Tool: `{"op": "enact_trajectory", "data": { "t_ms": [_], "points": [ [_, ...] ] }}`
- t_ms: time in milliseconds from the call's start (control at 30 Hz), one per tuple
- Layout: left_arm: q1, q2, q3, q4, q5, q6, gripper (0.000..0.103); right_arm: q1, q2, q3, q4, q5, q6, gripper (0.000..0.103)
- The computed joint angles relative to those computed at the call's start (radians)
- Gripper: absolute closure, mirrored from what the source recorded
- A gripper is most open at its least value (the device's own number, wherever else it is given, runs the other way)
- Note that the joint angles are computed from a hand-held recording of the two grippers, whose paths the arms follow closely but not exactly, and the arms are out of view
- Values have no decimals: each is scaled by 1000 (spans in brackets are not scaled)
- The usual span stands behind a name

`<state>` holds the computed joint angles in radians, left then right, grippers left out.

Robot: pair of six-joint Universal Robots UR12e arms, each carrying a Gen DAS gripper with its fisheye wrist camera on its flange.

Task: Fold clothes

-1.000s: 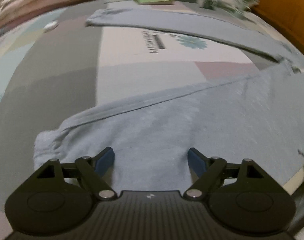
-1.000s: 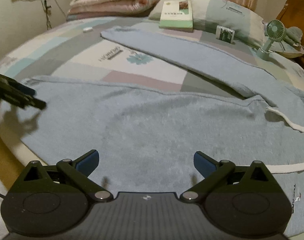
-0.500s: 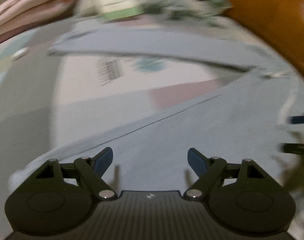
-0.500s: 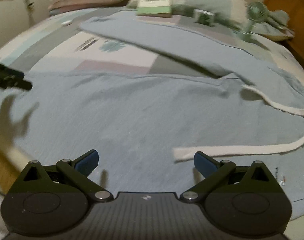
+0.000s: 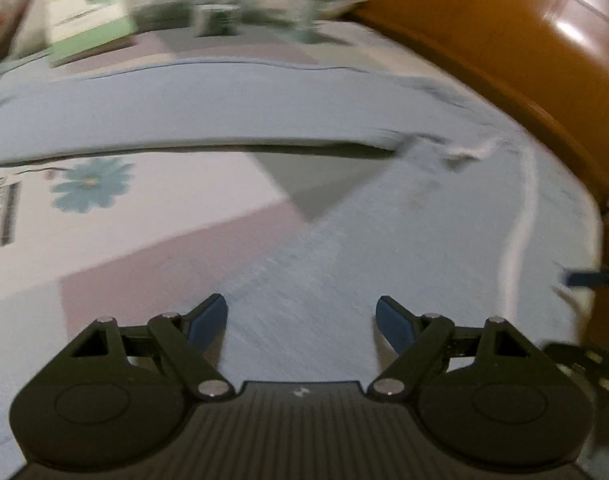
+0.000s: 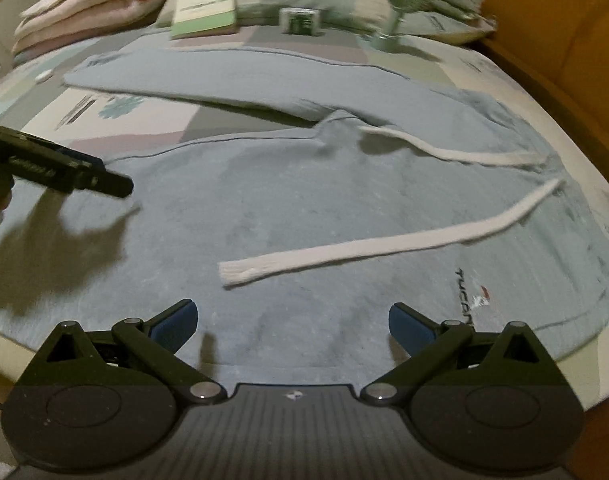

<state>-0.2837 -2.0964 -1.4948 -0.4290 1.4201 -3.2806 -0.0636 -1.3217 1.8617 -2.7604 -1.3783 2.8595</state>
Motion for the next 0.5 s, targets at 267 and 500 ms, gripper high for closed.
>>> {"op": "enact_trajectory", "data": {
  "t_ms": [267, 500],
  "points": [
    [4, 16, 19, -26, -96, 28, 20, -7, 14, -19, -33, -5, 21, 0],
    [7, -75, 173, -117, -225, 38, 21, -19, 23, -27, -40, 1, 37, 0]
  ]
}}
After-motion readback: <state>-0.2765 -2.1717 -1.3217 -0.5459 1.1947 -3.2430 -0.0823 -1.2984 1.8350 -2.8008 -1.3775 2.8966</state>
